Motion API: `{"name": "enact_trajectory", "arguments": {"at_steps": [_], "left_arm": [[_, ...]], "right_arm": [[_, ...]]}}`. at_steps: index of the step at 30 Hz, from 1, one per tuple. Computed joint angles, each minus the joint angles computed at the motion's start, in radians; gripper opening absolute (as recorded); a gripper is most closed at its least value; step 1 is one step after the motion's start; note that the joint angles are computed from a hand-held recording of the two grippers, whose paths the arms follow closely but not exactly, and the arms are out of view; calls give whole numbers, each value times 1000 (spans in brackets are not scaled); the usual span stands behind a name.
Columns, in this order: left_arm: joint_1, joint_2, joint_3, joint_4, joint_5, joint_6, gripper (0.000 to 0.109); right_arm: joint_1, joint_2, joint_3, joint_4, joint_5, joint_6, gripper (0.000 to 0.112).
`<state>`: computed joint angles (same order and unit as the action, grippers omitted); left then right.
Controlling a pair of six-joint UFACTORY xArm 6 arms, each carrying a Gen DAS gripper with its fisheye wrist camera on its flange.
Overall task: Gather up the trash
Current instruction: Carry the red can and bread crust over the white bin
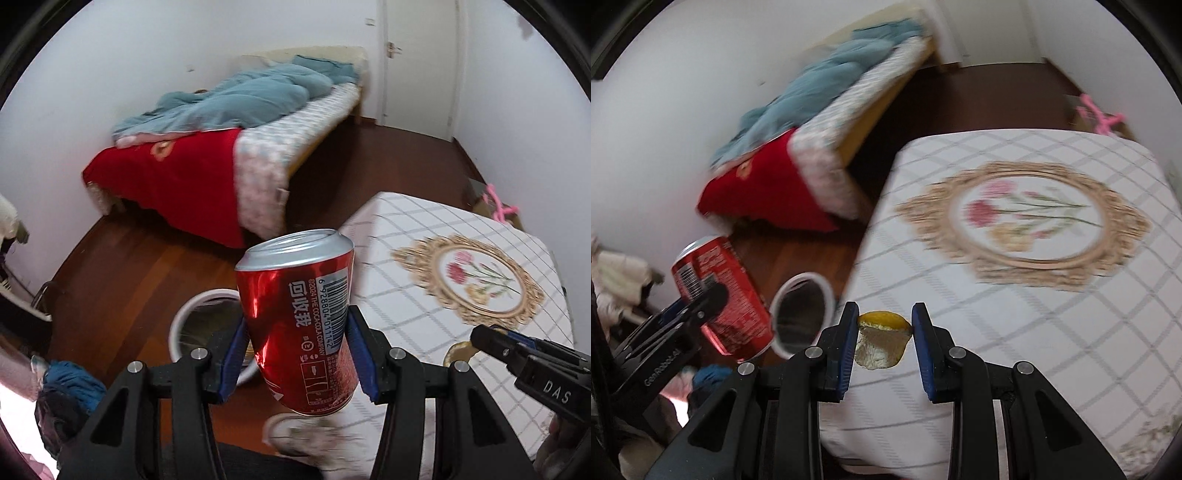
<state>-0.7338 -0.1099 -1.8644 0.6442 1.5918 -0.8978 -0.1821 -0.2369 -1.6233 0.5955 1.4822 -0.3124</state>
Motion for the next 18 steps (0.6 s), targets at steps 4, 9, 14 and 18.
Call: {"name": "enact_trajectory", "arguments": {"at_steps": [4,9,14,18], "left_arm": [[103,-136,153,-22,-56,15,48],[333,-259,322,-180,-176,76,48],[641,-327,501,-465,-300,201,48],[774,-305,569,-582,-335,284,48]], "right_arm": [[176,-12,-1,-21,-23,63,31],[371,68,-78,-80,-62,143,31],[528,218,-181,-149,-84,216,31],[613,363,-282,-201,-91,252,31]]}}
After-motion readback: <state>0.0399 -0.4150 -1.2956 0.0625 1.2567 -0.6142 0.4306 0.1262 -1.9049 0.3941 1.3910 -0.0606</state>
